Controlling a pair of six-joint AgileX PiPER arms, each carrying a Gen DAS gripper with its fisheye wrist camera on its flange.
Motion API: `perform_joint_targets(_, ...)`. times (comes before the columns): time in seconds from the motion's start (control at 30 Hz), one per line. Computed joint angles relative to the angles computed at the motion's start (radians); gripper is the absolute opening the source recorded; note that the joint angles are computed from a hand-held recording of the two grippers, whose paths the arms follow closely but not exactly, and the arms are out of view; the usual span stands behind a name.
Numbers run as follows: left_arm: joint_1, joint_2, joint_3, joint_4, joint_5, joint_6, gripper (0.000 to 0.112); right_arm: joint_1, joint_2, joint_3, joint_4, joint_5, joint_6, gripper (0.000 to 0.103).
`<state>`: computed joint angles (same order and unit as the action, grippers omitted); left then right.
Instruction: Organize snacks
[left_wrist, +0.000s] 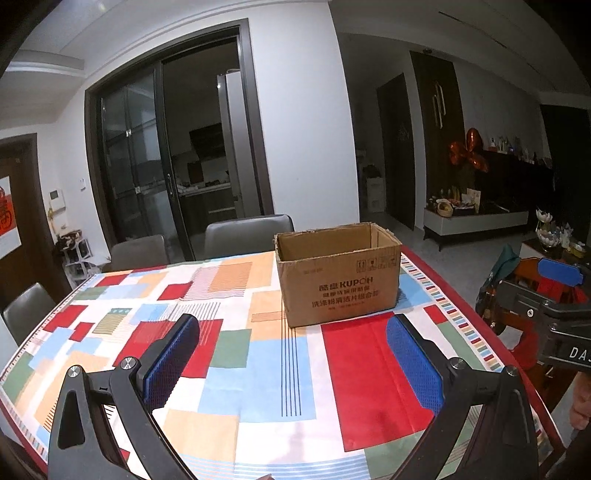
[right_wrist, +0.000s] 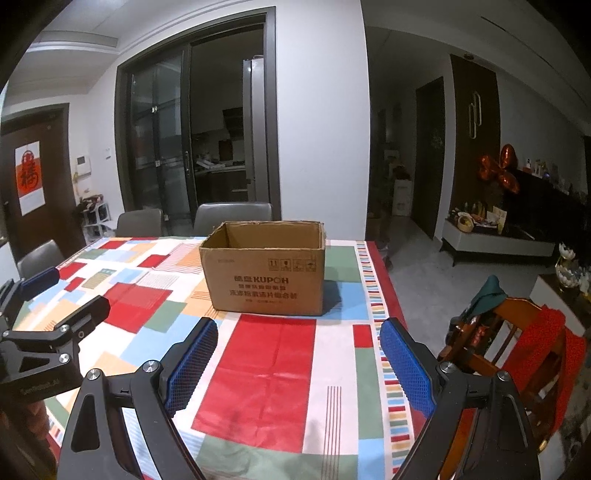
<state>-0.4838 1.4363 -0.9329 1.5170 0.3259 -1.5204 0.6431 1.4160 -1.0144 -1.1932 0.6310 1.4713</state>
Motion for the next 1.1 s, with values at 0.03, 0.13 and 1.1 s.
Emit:
perform_joint_targets(0.03, -0.003, -0.001, 0.004, 0.024, 0.004, -0.021, 0.103, -0.005, 0.003, -0.002, 0.000, -0.007, -0.001, 0.090)
perform_joint_targets(0.13, -0.004, 0.002, 0.010, 0.066, 0.005, -0.055, 0.103, -0.003, -0.001, 0.002, -0.005, -0.012, 0.007, 0.090)
perform_joint_targets(1.1, -0.005, 0.014, 0.000, 0.081, 0.009, -0.072, 0.103, -0.018, -0.013, 0.018, 0.016, -0.026, -0.006, 0.090)
